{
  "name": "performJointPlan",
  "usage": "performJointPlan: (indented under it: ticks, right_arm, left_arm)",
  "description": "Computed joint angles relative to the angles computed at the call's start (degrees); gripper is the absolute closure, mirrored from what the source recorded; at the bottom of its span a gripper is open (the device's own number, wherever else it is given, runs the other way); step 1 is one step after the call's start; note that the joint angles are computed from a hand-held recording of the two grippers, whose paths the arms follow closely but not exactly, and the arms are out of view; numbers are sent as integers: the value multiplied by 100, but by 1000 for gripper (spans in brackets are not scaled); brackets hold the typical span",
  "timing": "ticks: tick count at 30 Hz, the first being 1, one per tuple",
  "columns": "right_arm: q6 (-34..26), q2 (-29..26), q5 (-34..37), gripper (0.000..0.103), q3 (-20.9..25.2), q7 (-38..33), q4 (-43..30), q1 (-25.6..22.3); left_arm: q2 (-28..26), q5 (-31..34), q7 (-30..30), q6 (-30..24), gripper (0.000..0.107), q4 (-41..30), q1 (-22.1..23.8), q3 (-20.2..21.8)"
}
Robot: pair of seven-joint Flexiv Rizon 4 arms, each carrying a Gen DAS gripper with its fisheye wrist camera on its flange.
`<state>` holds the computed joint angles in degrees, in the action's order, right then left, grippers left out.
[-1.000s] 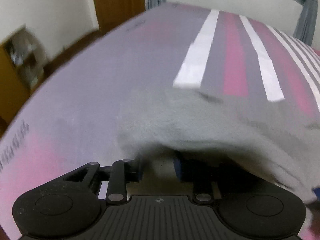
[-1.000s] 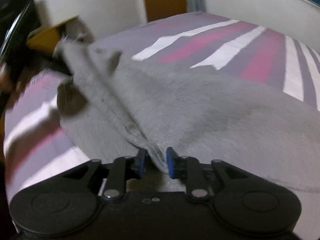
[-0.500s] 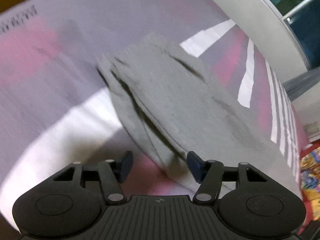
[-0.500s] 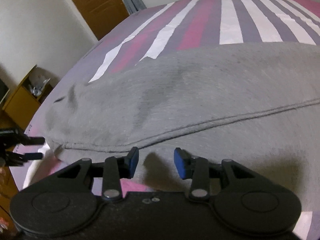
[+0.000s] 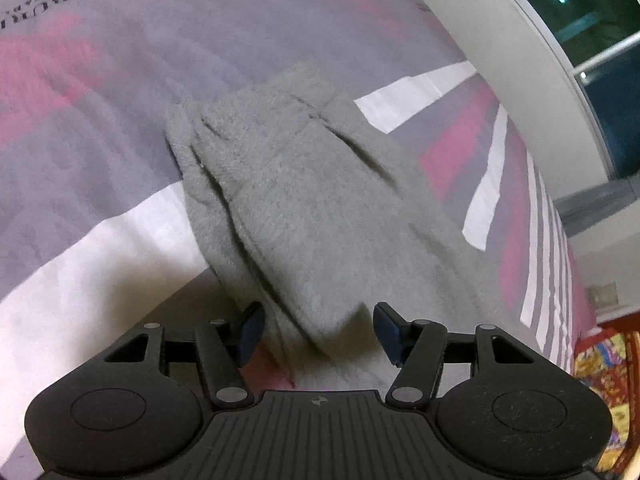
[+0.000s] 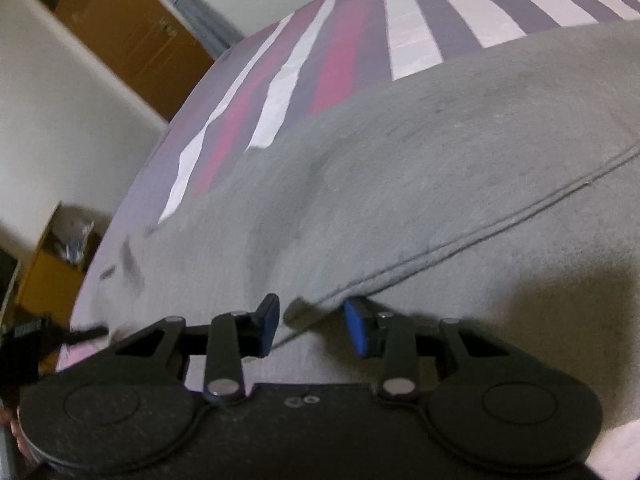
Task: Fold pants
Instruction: 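Lift the waistband with both grippers and carry it over toward the cuffs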
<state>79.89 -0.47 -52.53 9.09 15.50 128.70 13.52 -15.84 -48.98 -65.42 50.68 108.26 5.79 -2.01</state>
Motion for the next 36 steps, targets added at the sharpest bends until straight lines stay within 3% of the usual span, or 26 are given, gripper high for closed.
performJointPlan:
  ticks: [3,8,12,15,19,20,21,23,24,25,31,34,36]
  right_arm:
    - [-12,-29,-304,70,-64,320,-6,-46]
    - [104,-87,-1337,72,-219,1646,-4,-231]
    - [223,-55,-1522,89,-203,1580,42,-281]
    - [386,-7,-2026,92,-248,2052,80,-393]
    - [394,-53,-1815,86,-225,1730,70,-434]
    - [417,-61,-1902,86,-255,1832,73,-464]
    - [450,-95,-2036,85,-293,1997,59,-497]
    - [458,-166,-1763,86,-279,1866,17,-479]
    - [440,-174,-1594,86,-256,1715,18,-450]
    - [390,-134,-1480,90,-229,1578,21,-410]
    - [120,411,-1479,93,53,1029,9,-310]
    - [202,460,-1381,93,224,929,68,-248]
    - [-123,373,-837,93,369,301,93,-35]
  left_arm:
    - [91,-160,22,-142,47,72,53,8]
    - [190,-359,13,-406,47,161,53,14]
    - [310,-355,386,-157,46,270,-110,14]
    - [69,-209,-37,-208,46,82,-123,37]
    - [-112,-211,-48,208,47,-2,-149,-62]
    - [-133,-244,-6,290,64,-18,-149,-96]
    - [-170,-215,-6,295,70,-67,-142,-112]
    - [-269,-82,-129,317,74,-176,-138,-113]
    - [-308,-7,-173,340,80,-217,-135,-113]
    - [-337,80,-179,339,93,-268,-119,-111]
    - [-138,-479,719,439,93,-281,76,-259]
    - [-185,-326,789,453,93,-295,89,-133]
    - [-288,-105,756,487,93,-255,90,-67]
